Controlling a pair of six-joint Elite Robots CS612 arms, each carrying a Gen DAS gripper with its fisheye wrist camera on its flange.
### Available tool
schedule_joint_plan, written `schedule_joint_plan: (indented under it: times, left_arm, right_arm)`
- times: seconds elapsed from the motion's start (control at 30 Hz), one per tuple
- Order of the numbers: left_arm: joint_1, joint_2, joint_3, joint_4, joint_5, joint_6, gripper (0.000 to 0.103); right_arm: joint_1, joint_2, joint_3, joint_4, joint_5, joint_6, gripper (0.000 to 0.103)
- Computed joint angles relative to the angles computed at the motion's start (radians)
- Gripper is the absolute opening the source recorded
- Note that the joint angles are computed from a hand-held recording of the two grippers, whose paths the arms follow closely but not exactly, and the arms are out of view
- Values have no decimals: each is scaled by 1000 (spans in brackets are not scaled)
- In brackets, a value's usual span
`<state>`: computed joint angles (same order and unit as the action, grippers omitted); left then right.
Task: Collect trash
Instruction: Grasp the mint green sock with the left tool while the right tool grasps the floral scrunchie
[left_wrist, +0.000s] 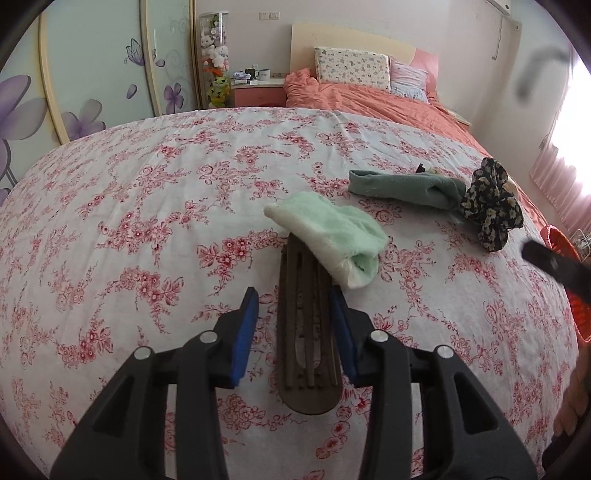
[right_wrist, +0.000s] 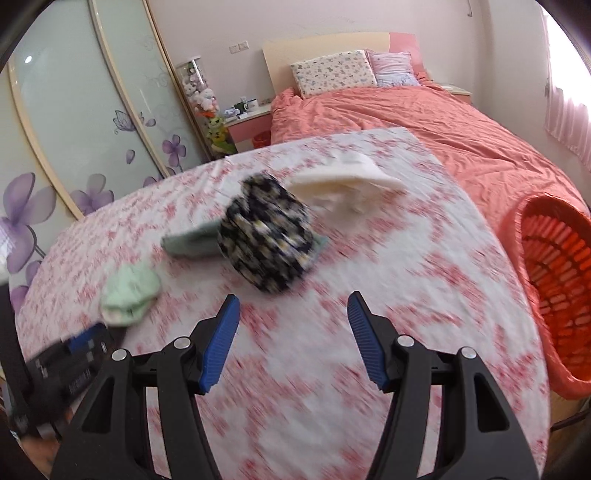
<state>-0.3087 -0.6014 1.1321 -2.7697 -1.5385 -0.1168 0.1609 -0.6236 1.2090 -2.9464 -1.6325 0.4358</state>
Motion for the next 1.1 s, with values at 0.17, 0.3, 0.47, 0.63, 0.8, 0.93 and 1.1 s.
schedule_joint_plan:
  times: [0.17,0.3,0.47,0.63,0.8,0.93,1.1]
  left_arm:
    - [1,0,1,-1,-5,-3,40]
    - [0,-1,2,-1,0,1,40]
    - [1,8,-18,13,-12,27,44]
    - [12,-4,-9,-12,-56,9,67]
    - [10,-20,13,-81,-57,15,74]
    - [-6,4,-45,-2,-10,45,61]
    - [-11,28,-93,48,-3,31,35]
  right_arm:
    - [11,38,-83,60,-54,-8,61]
    - [8,57,-114,92,-59,0,48]
    - [3,38,-72,58,-37,-31,11]
    - [-6,12,-16,16,-29,-23,10]
    - [-10,3,5,6,-19,-21,10]
    - [-8,-5,20,-1,-19,-26,10]
    - [-10,-14,37,-2,-20,-23,10]
